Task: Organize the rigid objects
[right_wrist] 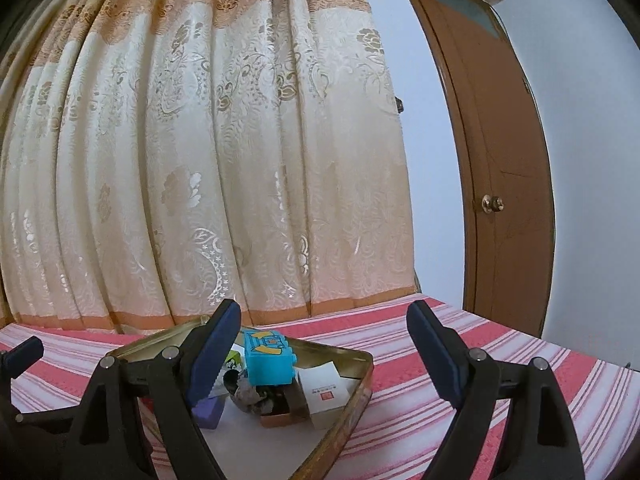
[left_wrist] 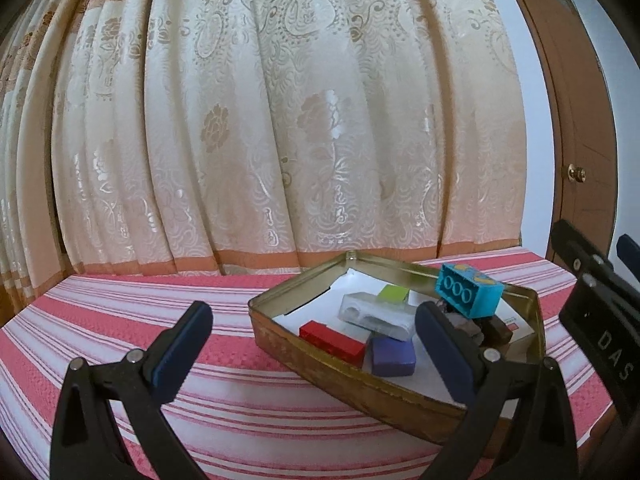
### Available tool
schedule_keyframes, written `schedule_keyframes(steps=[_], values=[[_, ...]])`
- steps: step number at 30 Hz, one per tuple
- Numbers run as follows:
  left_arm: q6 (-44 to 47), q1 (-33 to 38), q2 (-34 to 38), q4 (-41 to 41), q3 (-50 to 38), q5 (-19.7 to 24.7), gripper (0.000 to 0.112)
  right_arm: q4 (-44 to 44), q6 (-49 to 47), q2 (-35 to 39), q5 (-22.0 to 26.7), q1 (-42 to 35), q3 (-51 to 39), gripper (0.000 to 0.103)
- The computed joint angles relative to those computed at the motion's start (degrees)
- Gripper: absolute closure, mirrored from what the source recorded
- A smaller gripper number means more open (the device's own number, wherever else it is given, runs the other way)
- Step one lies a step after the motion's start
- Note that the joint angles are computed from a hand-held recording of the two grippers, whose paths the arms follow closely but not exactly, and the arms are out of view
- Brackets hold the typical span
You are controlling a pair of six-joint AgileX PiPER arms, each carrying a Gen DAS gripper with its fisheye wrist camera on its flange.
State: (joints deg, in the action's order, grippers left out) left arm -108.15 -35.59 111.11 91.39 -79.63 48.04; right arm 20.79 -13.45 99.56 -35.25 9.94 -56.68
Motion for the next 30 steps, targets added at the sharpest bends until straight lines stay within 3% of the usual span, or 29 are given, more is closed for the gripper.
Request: schedule_keyframes(steps=[10, 13, 16, 22, 30], values=[[-2.4, 1.6, 0.0, 0.6, -0.1, -1.7, 0.01, 2.8, -2.7, 0.8, 1.0, 0.4, -1.6, 0.016], [-2.6, 1.6, 0.8, 2.3, -0.8, -1.8, 0.01, 4.1, -2.5, 1.4, -0.9, 0.4, -1.7, 0.016], [-1.5, 1.5, 1.2, 2.5, -1.4, -2.3, 0.01, 3.1, -1.6, 1.8, -1.3, 0.3, -1.9, 0.005], [-6.1, 0.5, -0.5, 5.9, 2.0, -0.2, 0.01, 3.3, -2.2, 1.6, -2.3, 0.6, -1.3, 0.005], [-4.7, 1.3, -1.2, 3.0, 2.1, -2.4, 0.01, 2.2, 1.3, 1.0, -2.7, -0.6, -0.3, 0.001]])
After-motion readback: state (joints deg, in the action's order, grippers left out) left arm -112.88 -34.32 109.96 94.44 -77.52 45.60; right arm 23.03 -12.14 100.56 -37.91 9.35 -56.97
